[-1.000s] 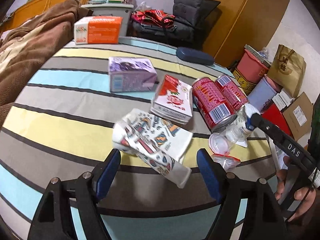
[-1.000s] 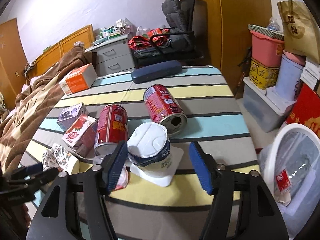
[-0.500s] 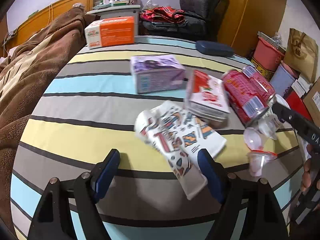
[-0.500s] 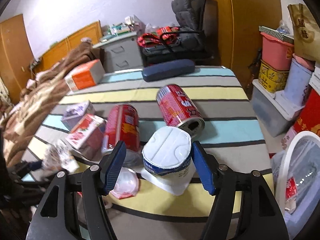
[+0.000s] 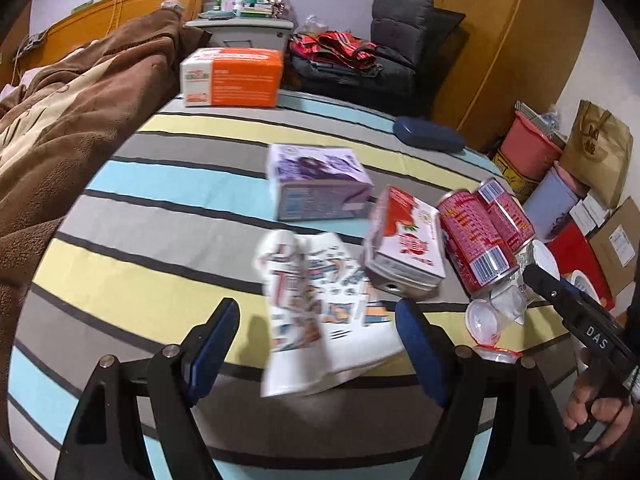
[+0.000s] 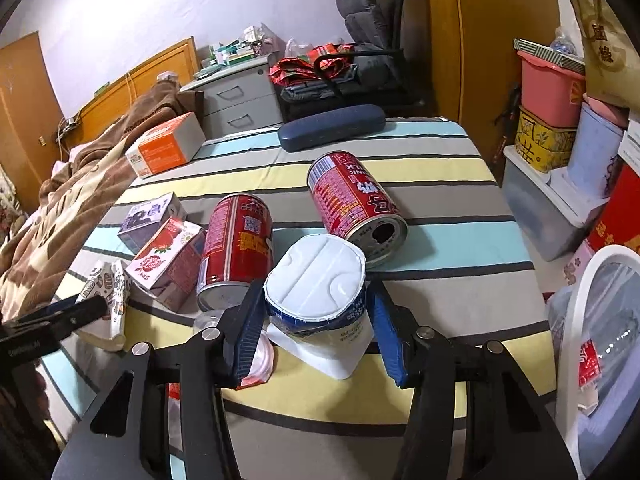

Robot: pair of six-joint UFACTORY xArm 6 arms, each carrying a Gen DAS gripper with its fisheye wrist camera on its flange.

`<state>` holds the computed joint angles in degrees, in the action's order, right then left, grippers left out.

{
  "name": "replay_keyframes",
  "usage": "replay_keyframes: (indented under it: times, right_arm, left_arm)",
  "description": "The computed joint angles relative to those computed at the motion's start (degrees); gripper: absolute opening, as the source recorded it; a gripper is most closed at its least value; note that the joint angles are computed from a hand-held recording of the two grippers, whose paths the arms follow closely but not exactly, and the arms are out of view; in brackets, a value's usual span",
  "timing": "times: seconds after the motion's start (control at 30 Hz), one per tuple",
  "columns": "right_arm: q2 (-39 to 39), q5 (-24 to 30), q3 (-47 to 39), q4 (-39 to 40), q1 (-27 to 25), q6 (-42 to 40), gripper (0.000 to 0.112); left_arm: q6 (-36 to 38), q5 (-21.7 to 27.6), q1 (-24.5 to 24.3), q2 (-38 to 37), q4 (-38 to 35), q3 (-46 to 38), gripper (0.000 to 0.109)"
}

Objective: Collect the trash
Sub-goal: 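Grasp the patterned paper cup with the left tool while the right tool grasps the white milk tub, then lift the paper cup and milk tub and carry them over the white bin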

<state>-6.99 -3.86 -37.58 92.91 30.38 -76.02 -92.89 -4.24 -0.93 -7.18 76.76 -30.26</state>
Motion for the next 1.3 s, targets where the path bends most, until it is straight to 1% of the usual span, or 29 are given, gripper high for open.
replay_keyframes:
  times: [0.03, 0.1, 0.13, 0.17, 0.2, 0.23, 0.27, 0.3, 0.33, 0.4, 0.43, 0.53, 0.57, 0.63, 0.67, 0.73, 0.77, 1.0, 1.13, 1.23, 1.3]
  right_arm:
    - [0.0, 0.2, 0.0, 0.2, -0.1, -0.2, 0.053]
    - [-0.2, 0.6, 0.1, 1.3, -0.4, -1.6, 0.053]
    - [-0.3, 0.6, 0.2, 1.3, -0.5, -1.7, 0.053]
    - [-0.4, 0.5, 0.2, 1.2, -0.6, -1.8, 0.053]
    - [-0.4, 0.4, 0.3, 1.2, -0.7, -1.8, 0.053]
    - [-0.5, 0.7, 0.3, 1.3, -0.9, -1.8, 0.053]
    - [-0.5, 1.2, 0.3, 1.3, -1.2, -1.7, 0.053]
    - [-0.5, 1.4, 0.3, 1.4, -1.3, -1.8, 0.053]
    - [-0.4, 1.4, 0.1, 2.5, -1.3, -3.1, 0.053]
    - [0.0, 1.3, -0.6, 5.3, -1.1, -6.1, 0.053]
    - [0.0, 1.1, -0.8, 6.6, -1.1, -7.5, 0.053]
    - [-0.2, 1.3, -0.7, 7.4, -1.1, -8.6, 0.053]
    - [-0.3, 1.2, -0.8, 8.3, -1.1, -9.5, 0.053]
    - [-0.2, 0.4, -1.7, 13.3, -1.2, -14.8, 0.053]
    - [-0.2, 0.1, -2.0, 14.7, -1.2, -16.1, 0.053]
    - [-0.6, 0.4, -1.5, 14.1, -1.4, -15.2, 0.053]
    - [-0.9, 0.5, -1.4, 14.2, -1.4, -15.2, 0.053]
    - [-3.0, -0.2, -1.3, 22.4, -1.8, -23.1, 0.053]
    - [-5.0, -0.3, -0.1, 23.3, -2.1, -23.9, 0.053]
    - [-6.4, -1.0, -0.2, 29.6, -2.9, -30.6, 0.053]
    - [-7.9, -1.3, 0.3, 31.9, -3.5, -32.9, 0.053]
  left_arm:
    - [2.7, 1.5, -1.4, 0.6, -3.7, -0.2, 0.082]
    - [3.7, 5.5, -4.1, 1.8, -5.8, -1.5, 0.082]
    - [5.1, 7.9, -5.3, 2.1, -8.2, -1.8, 0.082]
    - [6.0, 9.3, -6.0, 2.5, -9.7, -2.1, 0.082]
    - [5.6, 10.0, -6.3, 2.9, -9.7, -2.5, 0.082]
    - [4.3, 12.1, -7.1, 2.8, -8.6, -2.9, 0.082]
    - [3.9, 15.2, -8.4, 2.7, -7.8, -3.3, 0.082]
    - [4.7, 17.2, -9.2, 2.8, -8.3, -3.6, 0.082]
    - [6.3, 16.8, -9.0, 3.0, -9.9, -3.5, 0.081]
    - [6.0, 16.5, -8.8, 2.9, -9.4, -3.4, 0.078]
    - [5.6, 16.2, -8.6, 2.7, -8.8, -3.3, 0.071]
    - [3.4, 13.9, -7.6, 2.3, -6.3, -2.9, 0.065]
    - [2.8, 13.6, -7.4, 2.0, -5.8, -2.7, 0.065]
    - [-0.4, 12.9, -7.0, 1.5, -2.7, -2.6, 0.064]
    - [-1.3, 12.5, -6.8, 1.3, -1.6, -2.6, 0.064]
    - [-3.7, 12.6, -6.9, 0.2, 0.9, -2.2, 0.064]
    - [-3.5, 12.4, -6.9, -0.2, 1.2, -2.0, 0.064]
    - [-4.2, 12.1, -8.3, -4.7, 2.0, 0.1, 0.064]
    - [-4.4, 11.8, -9.9, -7.1, 2.2, 0.9, 0.064]
    - [-3.9, 11.5, -11.5, -8.6, 2.2, 1.0, 0.064]
    - [-3.0, 11.5, -12.7, -9.1, 1.6, 0.9, 0.064]
